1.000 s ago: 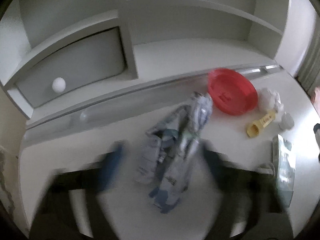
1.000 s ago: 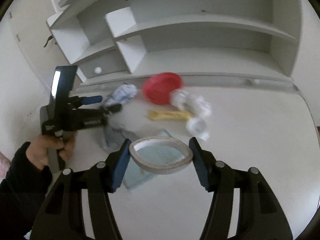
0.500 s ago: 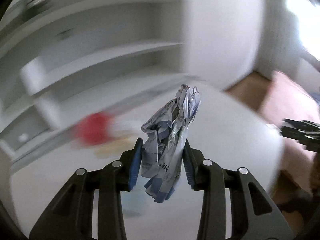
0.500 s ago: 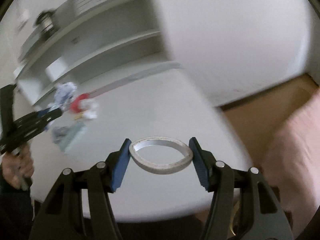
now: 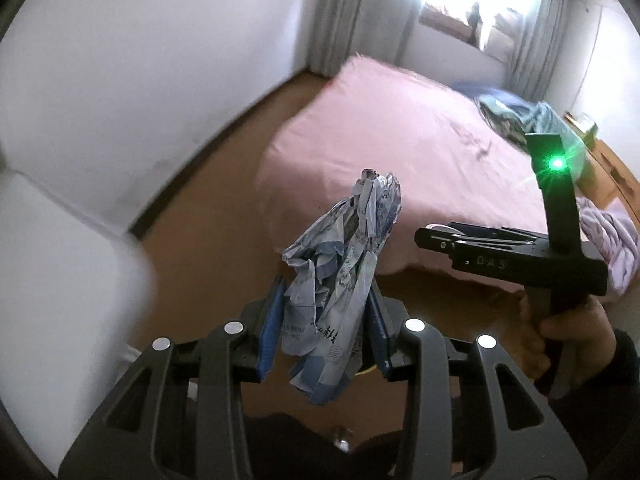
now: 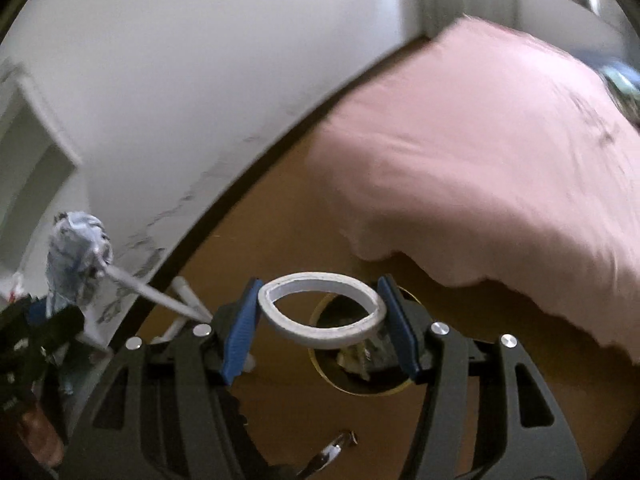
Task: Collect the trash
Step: 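Carry tape roll and paper over the bin and open both tools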
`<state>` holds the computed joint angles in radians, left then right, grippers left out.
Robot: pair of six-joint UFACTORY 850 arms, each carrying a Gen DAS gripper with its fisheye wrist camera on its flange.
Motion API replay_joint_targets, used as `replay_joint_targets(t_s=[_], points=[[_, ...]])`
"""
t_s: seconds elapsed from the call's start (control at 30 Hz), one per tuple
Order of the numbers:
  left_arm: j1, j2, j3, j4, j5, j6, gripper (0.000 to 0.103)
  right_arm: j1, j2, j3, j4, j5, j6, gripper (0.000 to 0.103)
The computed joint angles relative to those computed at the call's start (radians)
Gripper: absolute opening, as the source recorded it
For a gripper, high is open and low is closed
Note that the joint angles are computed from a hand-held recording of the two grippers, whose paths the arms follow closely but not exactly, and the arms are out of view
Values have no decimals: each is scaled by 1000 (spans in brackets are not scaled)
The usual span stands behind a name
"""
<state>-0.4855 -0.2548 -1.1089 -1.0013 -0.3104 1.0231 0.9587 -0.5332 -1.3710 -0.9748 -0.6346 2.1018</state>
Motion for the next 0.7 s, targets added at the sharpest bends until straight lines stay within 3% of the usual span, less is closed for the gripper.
replay_joint_targets(t_s=[0.1, 0.23, 0.5, 0.53, 0.57, 0.63, 0.7], points=[[-18, -108, -57, 0, -20, -5, 38, -29, 7, 75, 13, 65, 45, 58], [-47, -258, -164, 152, -26, -185, 38, -50, -14, 99, 56, 116, 38, 58], [-85, -387, -260, 277, -63, -329, 38, -75, -25, 130, 67, 191, 40, 58], [-93, -382, -253, 278, -57, -331, 44, -82, -25, 130, 67, 196, 37, 58], [-95, -383, -256, 280, -55, -331, 56, -83, -24, 132, 66, 198, 41, 58], [-99, -379, -252, 284, -37, -337, 64, -87, -25, 128, 72, 198, 34, 58], [-100, -383, -257, 295, -36, -353, 64, -81, -22, 128, 79, 195, 33, 58]])
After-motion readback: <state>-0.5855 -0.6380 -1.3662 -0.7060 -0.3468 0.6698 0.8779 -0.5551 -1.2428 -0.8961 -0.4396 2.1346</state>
